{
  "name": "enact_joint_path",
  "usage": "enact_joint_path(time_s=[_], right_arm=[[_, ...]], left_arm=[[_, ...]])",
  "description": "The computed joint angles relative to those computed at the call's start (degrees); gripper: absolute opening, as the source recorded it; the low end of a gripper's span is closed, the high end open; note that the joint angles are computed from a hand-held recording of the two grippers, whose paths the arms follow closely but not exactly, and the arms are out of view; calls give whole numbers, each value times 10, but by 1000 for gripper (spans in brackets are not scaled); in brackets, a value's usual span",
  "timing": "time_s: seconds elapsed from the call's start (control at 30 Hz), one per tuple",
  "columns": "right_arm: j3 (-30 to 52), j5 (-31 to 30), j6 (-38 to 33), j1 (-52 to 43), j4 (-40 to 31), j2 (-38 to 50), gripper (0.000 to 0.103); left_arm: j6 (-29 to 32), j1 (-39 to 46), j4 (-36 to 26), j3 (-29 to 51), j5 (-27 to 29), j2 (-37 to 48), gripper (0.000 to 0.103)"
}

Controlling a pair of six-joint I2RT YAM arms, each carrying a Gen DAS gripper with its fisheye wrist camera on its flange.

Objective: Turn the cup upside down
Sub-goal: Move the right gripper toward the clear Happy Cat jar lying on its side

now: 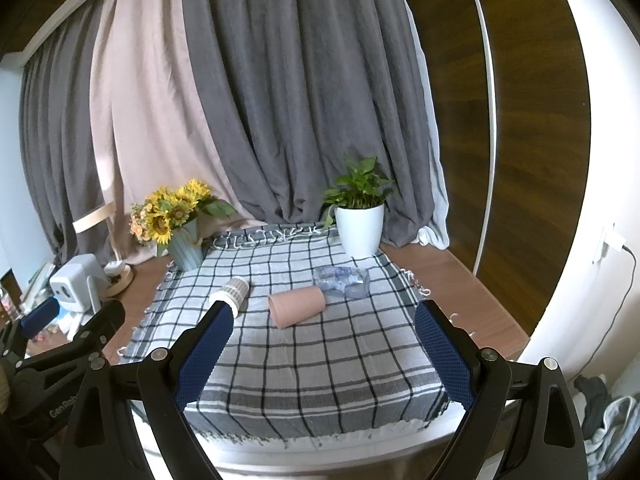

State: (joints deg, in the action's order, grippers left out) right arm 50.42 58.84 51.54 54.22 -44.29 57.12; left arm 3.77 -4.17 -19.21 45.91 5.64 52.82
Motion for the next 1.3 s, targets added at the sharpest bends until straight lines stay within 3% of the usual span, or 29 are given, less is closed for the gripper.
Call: enact_joint_path(time_s=[0.2,0.37,0.57,0.8,0.93,1.03,1.3], right_arm=[[-24,-40,-27,-38,37,-4,92],[-49,-113,-106,-125,111,-14,92],[-66,-290,-253,-308,236,22,92],[24,-522,-411,-514,326,207,92],[129,-617,-488,-583,299,333,92],[230,-651,-542,-608,246,428,92],[569,-673,-669,-621,34,696,92]], left_arm=[[-4,-18,-3,11,-8,45,103],[-25,-52,15,28,-42,105,103],[-96,-116,41,89,-117,234,103],[-196,-183,18,243,-218,429,103],[-272,-201,-37,339,-237,533,103],[-340,-215,-98,421,-259,610,103],[-453,-211,-233,613,-209,779,103]])
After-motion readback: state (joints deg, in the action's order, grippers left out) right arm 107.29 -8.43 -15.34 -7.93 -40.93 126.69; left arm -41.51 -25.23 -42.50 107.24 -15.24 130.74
